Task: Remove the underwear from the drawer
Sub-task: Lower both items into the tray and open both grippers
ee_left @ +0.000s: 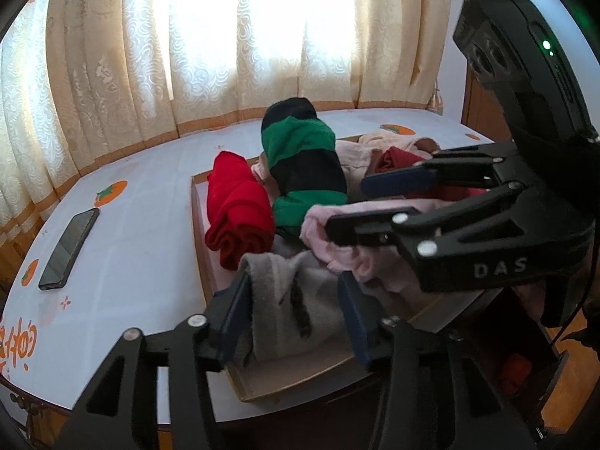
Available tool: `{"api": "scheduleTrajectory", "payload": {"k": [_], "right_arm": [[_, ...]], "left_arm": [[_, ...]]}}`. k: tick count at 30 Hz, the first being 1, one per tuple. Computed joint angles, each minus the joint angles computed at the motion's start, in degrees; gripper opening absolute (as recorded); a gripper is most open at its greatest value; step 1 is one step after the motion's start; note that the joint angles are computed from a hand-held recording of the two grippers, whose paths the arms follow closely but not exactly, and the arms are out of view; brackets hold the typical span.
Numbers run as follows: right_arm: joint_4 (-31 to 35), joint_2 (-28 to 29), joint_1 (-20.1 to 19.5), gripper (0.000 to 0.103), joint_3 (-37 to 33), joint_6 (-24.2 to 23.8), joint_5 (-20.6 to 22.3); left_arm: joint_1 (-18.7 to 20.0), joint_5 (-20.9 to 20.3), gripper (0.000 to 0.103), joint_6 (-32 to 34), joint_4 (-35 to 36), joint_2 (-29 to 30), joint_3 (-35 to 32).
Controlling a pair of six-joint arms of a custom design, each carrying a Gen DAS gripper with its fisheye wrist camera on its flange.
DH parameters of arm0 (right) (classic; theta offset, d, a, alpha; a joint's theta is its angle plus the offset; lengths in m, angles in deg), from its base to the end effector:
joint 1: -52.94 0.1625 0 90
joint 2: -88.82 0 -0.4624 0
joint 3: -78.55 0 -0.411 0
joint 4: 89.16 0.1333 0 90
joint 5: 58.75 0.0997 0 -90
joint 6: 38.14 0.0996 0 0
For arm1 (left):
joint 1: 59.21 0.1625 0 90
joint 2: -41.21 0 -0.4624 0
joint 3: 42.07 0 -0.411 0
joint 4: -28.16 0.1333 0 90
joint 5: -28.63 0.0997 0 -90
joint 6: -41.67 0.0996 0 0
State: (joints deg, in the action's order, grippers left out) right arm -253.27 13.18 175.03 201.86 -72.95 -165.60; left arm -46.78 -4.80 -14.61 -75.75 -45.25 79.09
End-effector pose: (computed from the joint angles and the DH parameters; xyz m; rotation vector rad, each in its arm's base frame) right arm 0.3664 -0.3878 0.2656 1.4463 -2.3642 0.6408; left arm -0.3833 -0.3061 0.3034 0.6386 2.1863 -0.9592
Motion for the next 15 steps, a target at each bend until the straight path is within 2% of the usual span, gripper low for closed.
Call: {"api": "scheduleTrajectory", "payload": {"k": [1,5,15], "right_arm": [[-0.3,-0.1,-0.1,0.063,0.1,0.1,0.2],[-0.2,-0.6,-0.5,0.063,0.2,0.7,0.8],[-0.3,-2.2,-0.1,0.064,1.2,0.7,1.0]], "left_arm": [[-0.1,0.1,0.056,-0.2,0.2,0.0,0.0],[-0.3,0.4,0.059,-1.0,1.1,-0.2,-0.2],[-1.9,0.7,0.074,-2.9,1.6,-0.8,0.3]]}}
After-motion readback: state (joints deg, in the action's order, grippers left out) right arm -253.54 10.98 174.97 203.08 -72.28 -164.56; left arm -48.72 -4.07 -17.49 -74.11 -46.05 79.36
